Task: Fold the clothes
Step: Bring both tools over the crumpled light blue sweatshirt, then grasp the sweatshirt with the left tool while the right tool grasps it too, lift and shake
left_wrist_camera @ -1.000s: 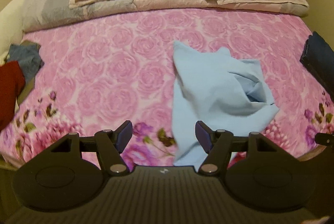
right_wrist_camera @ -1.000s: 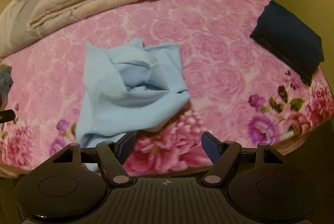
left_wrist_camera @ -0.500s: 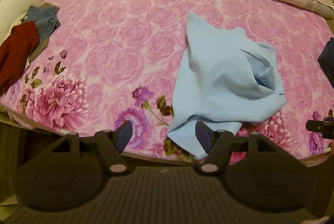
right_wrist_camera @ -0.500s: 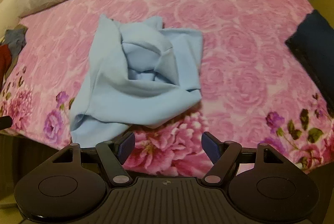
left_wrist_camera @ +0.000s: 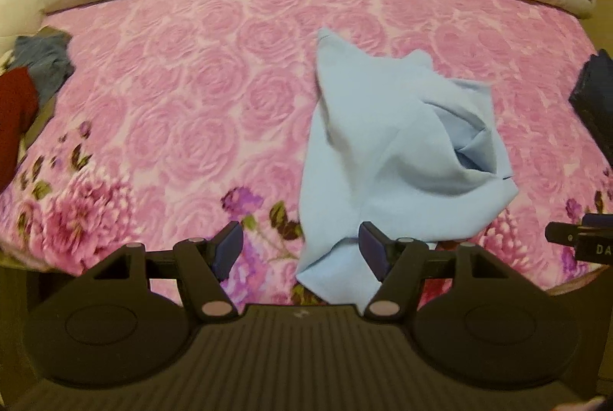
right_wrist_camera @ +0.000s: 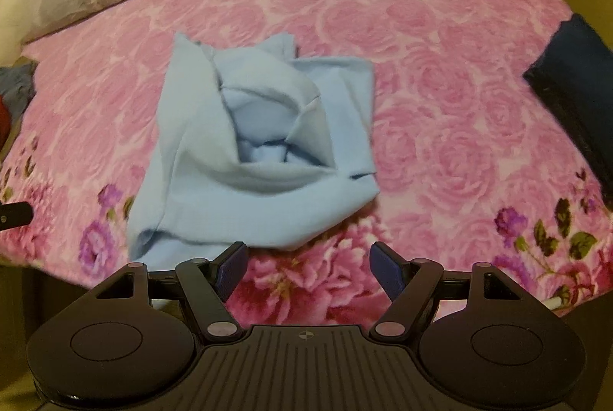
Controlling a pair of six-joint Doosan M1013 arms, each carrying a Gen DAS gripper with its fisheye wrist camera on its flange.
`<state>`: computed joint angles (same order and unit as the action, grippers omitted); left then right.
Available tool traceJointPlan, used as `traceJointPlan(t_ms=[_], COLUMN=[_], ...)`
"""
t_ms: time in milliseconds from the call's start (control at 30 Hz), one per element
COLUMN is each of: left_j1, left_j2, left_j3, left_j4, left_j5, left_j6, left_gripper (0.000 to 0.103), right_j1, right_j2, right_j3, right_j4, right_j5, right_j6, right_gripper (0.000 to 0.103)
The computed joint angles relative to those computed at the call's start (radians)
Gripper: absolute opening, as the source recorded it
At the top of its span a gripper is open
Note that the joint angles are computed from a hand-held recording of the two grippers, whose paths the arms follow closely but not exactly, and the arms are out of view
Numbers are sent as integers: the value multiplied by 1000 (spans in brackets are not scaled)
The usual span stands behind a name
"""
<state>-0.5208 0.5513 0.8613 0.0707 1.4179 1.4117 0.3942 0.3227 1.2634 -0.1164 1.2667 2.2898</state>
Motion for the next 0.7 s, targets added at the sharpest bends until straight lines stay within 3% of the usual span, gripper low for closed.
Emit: traceJointPlan(t_ms=[400, 700], left_j1=[51, -1], left_j2=[92, 211], left_j3=[-93, -213], left_j4=[-143, -245], left_j5=[24, 1], left_j6=[90, 30], left_gripper=[63, 64], right_j1=[-21, -99], right_j2=[-29, -20], right_j3=[101, 154], right_j4=[-91, -52], right_j5=[-77, -147], right_j6=[225, 131], right_gripper=[74, 74])
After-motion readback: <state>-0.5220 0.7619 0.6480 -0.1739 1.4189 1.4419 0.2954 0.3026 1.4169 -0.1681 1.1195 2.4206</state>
